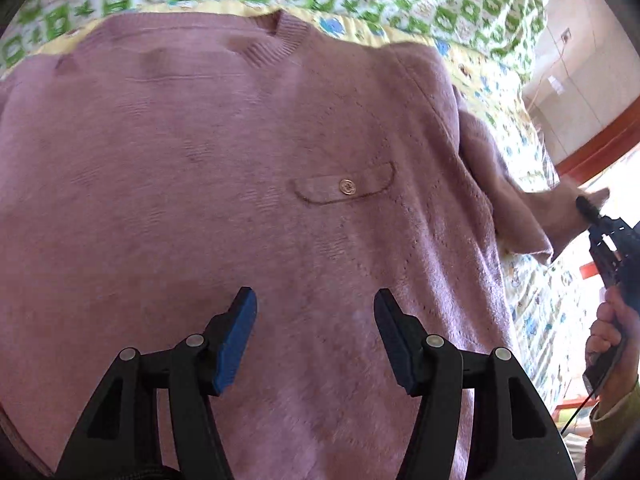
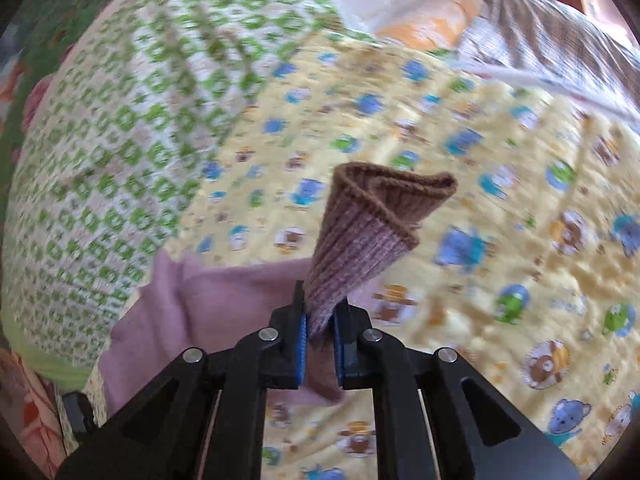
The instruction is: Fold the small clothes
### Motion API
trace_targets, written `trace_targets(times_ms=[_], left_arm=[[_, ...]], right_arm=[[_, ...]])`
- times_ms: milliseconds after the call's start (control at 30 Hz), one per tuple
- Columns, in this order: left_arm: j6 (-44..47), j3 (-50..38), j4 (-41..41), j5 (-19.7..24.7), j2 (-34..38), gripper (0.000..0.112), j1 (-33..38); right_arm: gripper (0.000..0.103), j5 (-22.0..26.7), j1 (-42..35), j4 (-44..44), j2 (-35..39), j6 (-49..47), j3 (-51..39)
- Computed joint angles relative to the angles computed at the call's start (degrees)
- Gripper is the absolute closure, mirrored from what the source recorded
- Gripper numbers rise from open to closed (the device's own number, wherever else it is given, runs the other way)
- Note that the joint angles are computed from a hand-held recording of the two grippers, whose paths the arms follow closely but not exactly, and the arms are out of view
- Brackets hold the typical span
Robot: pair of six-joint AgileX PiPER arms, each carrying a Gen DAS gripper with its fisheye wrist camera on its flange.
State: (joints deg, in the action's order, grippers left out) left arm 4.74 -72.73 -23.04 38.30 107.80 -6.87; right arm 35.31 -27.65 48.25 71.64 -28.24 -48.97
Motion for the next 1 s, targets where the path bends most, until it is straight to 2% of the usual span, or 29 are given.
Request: trace_targets(times_ms=[100,200,333,433,600,667,733,867,967,1000], left_arm=[[0.64,4.62,-1.45,-0.10,-4.75,0.051,3.32],[3.31,9.37,-4.85,0.40,-9.39,0.050,8.26],[5.66,13.41,-7.41,1.38,-12.66,0.050,14.34],[7.54,15.48,-8.90,1.87,-14.04,0.050,18.29],[9.23,15.27,-11.20,2.67,-11.91,0.048,21.35],[9.79,14.07,-11.84,3.05,-10.14,0.048,21.15],[9.52,12.21,-12.10,2.82,-7.85,0.045,19.74],[4.65,6.61,-8.71,2.00,-2.76,0.031,14.73],[-1.73,1.56,-3.48,1.42,1.11,0.031,11.48],[-2.83,0.53,-2.66,0.94,1.84,0.035,10.85]], right_arm=[[0.092,1.73,10.64,6.76,-1.15,-5.26,-2.81],[0.092,1.76,22.65,13.16,2.11,-9.72,-5.91],[0.092,-3.57,40.36,16.32,13.28,-12.82,-11.75],[0.092,-4.18,47.37,18.79,24.69,-13.95,-17.36],[0.083,-0.71,51.59,10.83,39.79,-3.64,-26.84],[0.057,-0.14,51.75,10.31,40.86,-1.76,-26.55],[0.056,-0.44,50.82,15.46,38.75,-5.99,-22.62],[0.056,-2.03,47.71,19.99,31.80,-10.06,-15.90],[0.056,-2.73,43.62,21.39,25.52,-11.47,-10.82],[0.056,-2.79,42.02,21.42,23.22,-11.49,-9.10]])
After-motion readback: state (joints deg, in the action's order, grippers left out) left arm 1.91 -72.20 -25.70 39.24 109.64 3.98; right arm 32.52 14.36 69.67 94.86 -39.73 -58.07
